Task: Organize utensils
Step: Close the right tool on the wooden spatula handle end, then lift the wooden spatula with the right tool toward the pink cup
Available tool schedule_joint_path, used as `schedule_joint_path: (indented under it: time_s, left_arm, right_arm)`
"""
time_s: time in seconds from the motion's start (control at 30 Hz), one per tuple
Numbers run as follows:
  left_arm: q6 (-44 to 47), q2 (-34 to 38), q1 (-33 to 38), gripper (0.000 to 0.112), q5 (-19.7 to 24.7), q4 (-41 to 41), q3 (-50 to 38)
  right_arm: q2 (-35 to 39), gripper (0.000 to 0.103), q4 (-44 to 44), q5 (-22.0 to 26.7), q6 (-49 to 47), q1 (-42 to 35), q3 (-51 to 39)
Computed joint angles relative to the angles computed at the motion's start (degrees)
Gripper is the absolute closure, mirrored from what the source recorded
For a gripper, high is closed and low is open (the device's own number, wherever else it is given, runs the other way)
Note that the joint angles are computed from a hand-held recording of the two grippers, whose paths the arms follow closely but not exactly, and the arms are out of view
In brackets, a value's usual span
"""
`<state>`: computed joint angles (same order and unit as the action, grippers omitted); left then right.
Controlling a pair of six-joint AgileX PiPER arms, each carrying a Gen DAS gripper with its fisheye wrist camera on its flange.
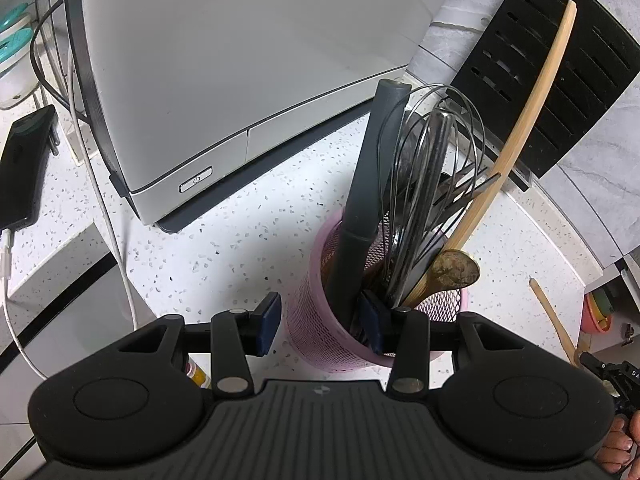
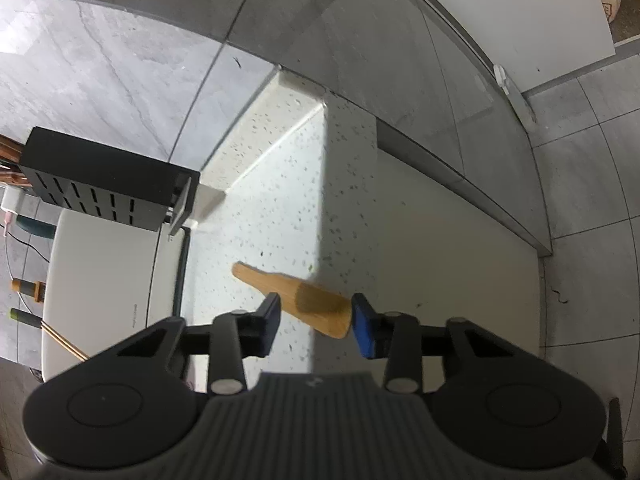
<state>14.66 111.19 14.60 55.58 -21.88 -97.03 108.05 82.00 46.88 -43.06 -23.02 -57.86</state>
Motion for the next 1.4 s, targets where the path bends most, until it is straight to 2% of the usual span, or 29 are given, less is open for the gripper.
schedule_joint_path:
  time_s: [0.07,0.1,0.5,0.77,0.93,1.17,1.4]
  left_arm:
    - [-0.1,0.0,-0.1,0.061,-0.1,0.1,0.0]
    - [-0.1,0.0,-0.1,0.061,-0.1,0.1,0.0]
    - [-0.3,-0.2,-0.4,0.061,-0.4,0.5,0.3]
    - [-0.4,-0.1,-0.7,0.061,-0.7,0.9,0.5]
    - [-0.3,0.7,-0.6,0.061,0.3,0.8,-0.5]
    - [-1.6,1.4,-1.1,0.062,0.7,1.9,-1.5]
    - [-2.4,1.1,-1.5,0.067,0.6,2.2,-1.1]
  right_arm:
    - [0.2,0.083,-1.0,0.4,0.4,0.1,-0.5]
    - [0.4,0.084,-1.2,0.7,0.5,0.1,-0.7]
    - [-2.2,0.096,3.4,1.3,-7.9,0.2,0.6]
    - [-5.1,0.102,0.9,0.2,-8.1,2.0,-1.6]
    - [-7.4,0.103,-4.0,-2.6,-7.2,4.5,-3.1]
    - [-10.3,0.103,-16.3,-4.6,-0.4,8.4,-7.3]
    - [-12.5,0.103,-24.2,-3.6,3.2,11.4,-10.6]
